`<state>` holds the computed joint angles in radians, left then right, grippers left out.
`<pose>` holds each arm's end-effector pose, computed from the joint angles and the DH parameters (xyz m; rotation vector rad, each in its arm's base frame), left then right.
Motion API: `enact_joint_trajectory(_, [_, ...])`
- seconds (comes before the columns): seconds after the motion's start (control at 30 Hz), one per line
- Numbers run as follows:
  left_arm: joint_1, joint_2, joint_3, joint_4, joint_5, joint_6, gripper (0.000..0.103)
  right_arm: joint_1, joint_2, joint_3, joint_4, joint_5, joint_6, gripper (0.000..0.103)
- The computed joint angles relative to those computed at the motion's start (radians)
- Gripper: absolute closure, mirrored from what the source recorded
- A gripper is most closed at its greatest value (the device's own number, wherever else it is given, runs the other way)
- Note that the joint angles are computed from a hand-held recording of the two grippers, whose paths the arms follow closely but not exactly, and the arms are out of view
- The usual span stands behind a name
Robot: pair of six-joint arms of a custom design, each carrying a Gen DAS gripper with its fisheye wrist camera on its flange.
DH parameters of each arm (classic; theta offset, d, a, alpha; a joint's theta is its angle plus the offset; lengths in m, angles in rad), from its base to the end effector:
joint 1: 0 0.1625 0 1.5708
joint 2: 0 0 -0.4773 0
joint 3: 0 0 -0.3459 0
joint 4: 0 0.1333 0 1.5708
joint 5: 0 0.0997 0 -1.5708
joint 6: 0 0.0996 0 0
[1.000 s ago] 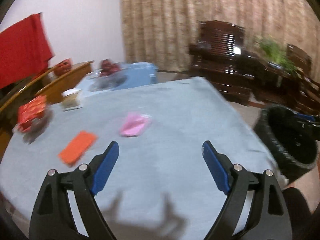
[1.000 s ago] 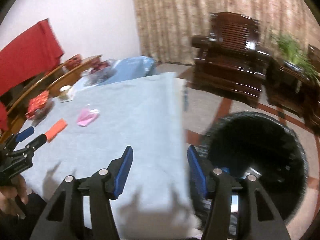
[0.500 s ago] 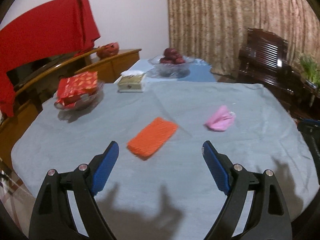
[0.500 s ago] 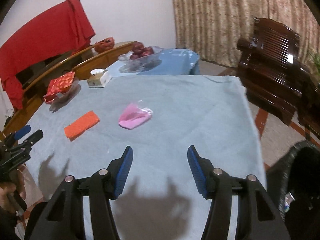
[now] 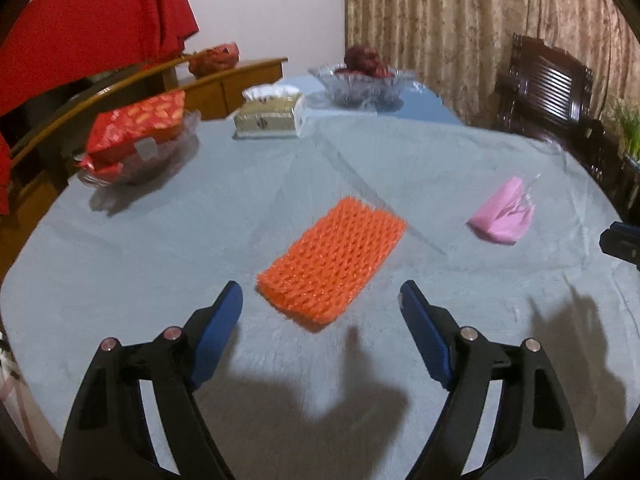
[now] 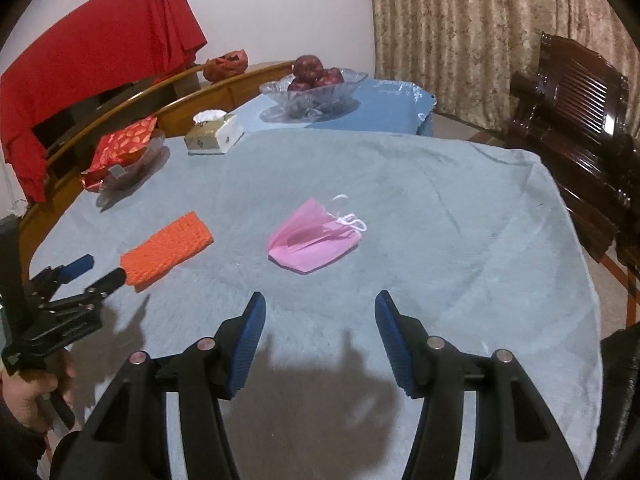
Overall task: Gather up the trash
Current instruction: 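Return both tools to the table toward the second orange foam net, then grasp the orange foam net with the left gripper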
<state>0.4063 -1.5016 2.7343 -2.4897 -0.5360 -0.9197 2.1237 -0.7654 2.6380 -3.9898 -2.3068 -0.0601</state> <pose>-0.1219 -0.2908 0.2332 0.4671 2.1683 -0.9093 0.2482 -0.2756 0.1517 0.4800 -2.3818 0.8836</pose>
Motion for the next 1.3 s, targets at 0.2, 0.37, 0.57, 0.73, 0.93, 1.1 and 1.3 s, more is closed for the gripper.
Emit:
enact_joint_trajectory(0.2, [0.152,0.161,0.004,-0.317,-0.020,0.206,0.029,-0.044,0.041,-0.031,-0.022,0.016,-0.032,0.047])
enact_joint_trajectory(0.37, [0.252,0.201,-0.028,-0.399,-0.076,0.282,0.037,-0.069,0.064,-0.063,-0.022,0.029,-0.054,0.047])
enact_joint_trajectory(0.57, [0.277,0.222,-0.035,-0.518,-0.111,0.391,0.088,-0.090,0.082,-0.090,-0.015,0.045,-0.063,0.047])
enact_joint_trajectory(0.73, [0.257,0.253,-0.026,-0.653,-0.098,0.447,0.091,-0.092,0.089,-0.108,-0.014,0.050,-0.068,0.047])
enact_joint_trajectory(0.93, [0.262,0.312,-0.065,-0.726,-0.094,0.491,0.091,-0.105,0.094,-0.154,0.004,0.052,-0.071,0.047])
enact_joint_trajectory(1.1, [0.284,0.364,-0.092,-0.793,-0.103,0.539,0.091,-0.113,0.100,-0.198,0.018,0.051,-0.074,0.046])
enact_joint_trajectory(1.3, [0.311,0.386,-0.113,-0.824,-0.118,0.574,0.091,-0.131,0.124,-0.241,0.019,0.033,-0.089,0.039])
